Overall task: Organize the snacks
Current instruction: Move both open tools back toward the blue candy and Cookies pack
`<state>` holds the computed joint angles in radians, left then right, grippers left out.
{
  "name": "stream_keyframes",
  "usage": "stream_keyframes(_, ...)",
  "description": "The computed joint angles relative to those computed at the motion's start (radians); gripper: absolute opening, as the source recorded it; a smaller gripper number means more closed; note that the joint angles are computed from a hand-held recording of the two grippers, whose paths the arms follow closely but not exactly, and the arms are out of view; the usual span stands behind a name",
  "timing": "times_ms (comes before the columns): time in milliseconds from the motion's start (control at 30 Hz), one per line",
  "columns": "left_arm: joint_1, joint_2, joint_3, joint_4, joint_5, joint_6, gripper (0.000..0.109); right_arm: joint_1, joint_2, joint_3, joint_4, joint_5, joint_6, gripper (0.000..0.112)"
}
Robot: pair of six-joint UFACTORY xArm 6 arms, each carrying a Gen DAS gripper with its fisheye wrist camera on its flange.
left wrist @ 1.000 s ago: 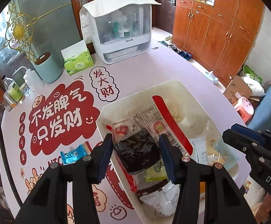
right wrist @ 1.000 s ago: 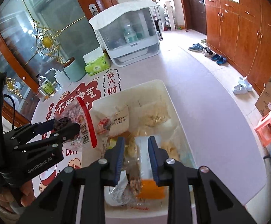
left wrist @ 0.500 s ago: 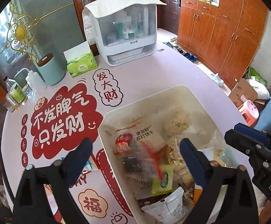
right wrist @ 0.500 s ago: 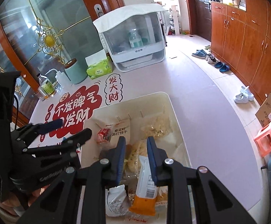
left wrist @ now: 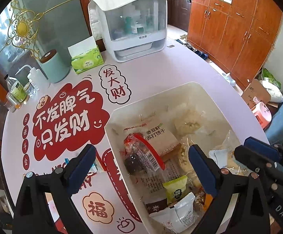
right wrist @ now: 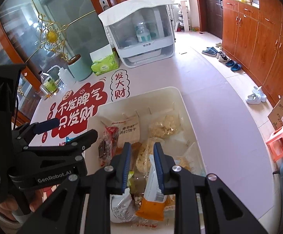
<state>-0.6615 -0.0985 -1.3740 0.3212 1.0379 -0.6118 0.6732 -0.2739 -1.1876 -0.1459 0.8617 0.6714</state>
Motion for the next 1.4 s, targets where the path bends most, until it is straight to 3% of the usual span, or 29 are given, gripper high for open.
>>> stream_keyframes(433, -0.037, -0.119, 0.135, 0.023, 0.012, -0.032, 0.095, 0.038, -0.036, 0.039, 0.009, 0.011, 0.030, 0.033)
stream_keyframes(633, -0.037, -0.264, 0.289, 0.015, 0.049, -0.037, 0.095, 0.083, -0.031, 0.047, 0.016, 0.027, 0.033, 0.034)
stream_keyframes(867, 0.029, -0.473, 0.409, 0.056, 0.154, 0.017, 0.095, 0.157, 0.022, -0.001, 0.015, 0.038, -0.004, 0.034)
stream_keyframes(1133, 0.197, -0.586, 0.401, 0.121, 0.205, 0.248, 0.095, 0.222, 0.132, -0.122, 0.028, 0.024, -0.041, 0.036)
stream_keyframes(1400, 0.327, -0.482, 0.329, 0.025, 0.049, 0.643, 0.095, 0.265, 0.264, -0.286, -0.002, 0.040, -0.011, 0.041)
